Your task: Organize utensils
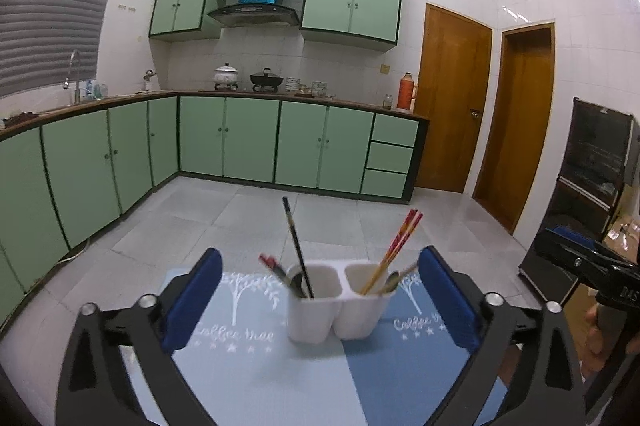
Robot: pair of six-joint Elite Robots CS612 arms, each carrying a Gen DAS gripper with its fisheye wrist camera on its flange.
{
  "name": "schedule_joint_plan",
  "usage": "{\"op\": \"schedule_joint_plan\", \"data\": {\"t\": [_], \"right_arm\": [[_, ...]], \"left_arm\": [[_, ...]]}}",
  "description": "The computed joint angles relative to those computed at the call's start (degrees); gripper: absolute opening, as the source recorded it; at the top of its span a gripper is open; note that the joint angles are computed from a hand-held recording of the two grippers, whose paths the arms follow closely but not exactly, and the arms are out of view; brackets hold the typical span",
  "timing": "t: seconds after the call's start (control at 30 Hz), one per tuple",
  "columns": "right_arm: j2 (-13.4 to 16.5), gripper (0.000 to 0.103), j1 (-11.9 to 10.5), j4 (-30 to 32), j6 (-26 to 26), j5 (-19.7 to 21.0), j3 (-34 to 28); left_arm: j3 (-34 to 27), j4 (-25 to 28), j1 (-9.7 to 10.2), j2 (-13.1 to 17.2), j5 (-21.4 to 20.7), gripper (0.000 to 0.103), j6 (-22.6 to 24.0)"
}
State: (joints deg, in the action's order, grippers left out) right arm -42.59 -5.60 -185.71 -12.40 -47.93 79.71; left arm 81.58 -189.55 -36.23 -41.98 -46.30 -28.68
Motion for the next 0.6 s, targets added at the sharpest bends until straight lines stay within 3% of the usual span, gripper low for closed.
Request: {"op": "schedule_joint_plan", "data": {"t": [0.27,0.6], "right_arm": [[-3.1,0.098,-0.9,-2.0,-2.2,1.4,6.3],[-6.3,0.098,-1.7,-4.0,-5.6,3.8,12.3]], "left_arm": [[5.1,1.0,-2.6,-2.7,3.0,0.097,-2.3],[9.2,-2.0,-5.0,-4.6,5.2,0.097,-0.5]]}}
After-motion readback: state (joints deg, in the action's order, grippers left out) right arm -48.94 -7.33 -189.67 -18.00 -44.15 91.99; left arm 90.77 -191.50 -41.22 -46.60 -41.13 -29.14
